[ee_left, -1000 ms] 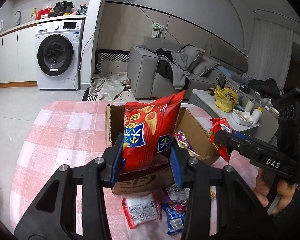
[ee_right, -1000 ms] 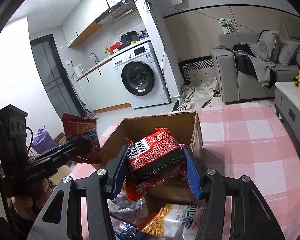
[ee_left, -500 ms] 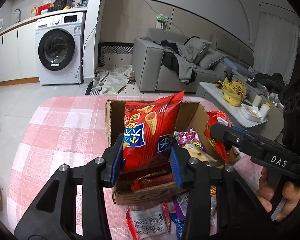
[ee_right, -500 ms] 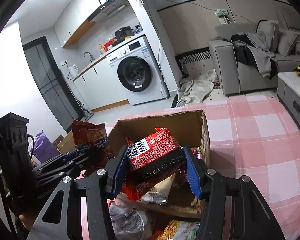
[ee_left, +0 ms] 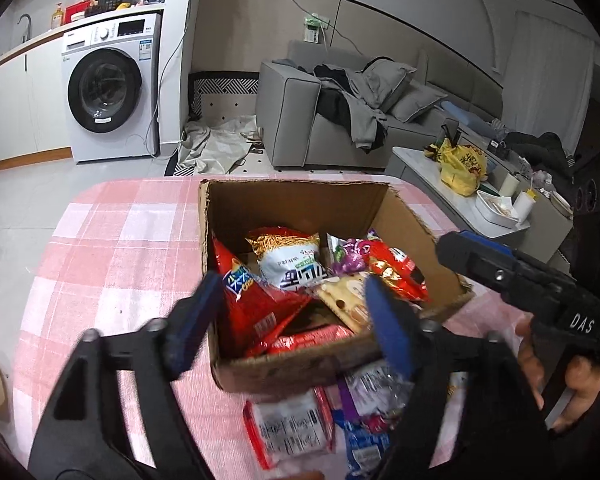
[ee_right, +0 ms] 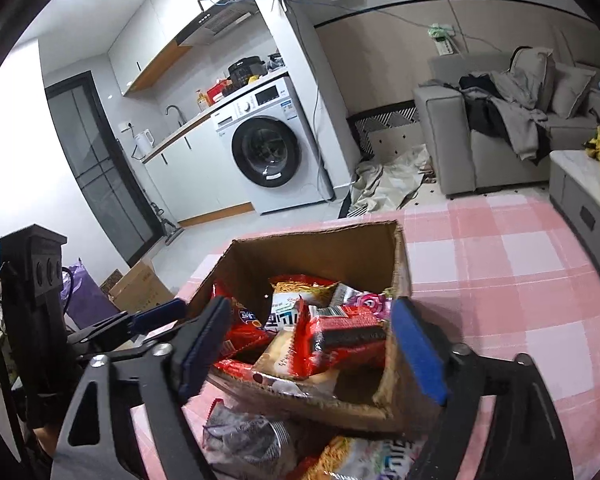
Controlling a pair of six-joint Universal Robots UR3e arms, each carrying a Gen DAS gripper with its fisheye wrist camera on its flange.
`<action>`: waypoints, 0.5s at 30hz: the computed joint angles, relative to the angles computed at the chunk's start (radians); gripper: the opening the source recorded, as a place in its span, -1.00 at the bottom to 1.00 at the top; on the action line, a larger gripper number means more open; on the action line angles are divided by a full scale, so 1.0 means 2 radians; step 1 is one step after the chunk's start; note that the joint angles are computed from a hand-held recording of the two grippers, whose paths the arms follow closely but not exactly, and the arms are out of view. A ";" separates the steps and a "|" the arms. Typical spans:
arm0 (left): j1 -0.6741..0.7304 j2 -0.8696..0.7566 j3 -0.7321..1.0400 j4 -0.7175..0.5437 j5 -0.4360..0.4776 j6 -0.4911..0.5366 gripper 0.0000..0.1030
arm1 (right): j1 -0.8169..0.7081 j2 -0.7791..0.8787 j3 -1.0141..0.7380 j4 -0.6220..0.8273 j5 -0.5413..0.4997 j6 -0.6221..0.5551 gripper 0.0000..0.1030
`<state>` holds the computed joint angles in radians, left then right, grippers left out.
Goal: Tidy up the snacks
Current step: 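Withdraw both tools from the box back toward the remaining snacks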
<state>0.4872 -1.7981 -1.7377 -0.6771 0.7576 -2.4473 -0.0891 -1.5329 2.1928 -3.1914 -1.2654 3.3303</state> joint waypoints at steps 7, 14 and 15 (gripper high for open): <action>0.064 0.091 -0.088 -0.036 -0.020 0.052 0.99 | -0.028 -0.094 0.071 0.045 0.027 -0.005 0.99; 0.146 0.175 -0.155 -0.116 -0.042 0.141 0.99 | -0.013 -0.158 0.115 0.081 0.007 -0.033 0.99; 0.161 0.187 -0.164 -0.137 -0.048 0.165 0.99 | -0.009 -0.162 0.119 0.081 0.001 -0.033 0.99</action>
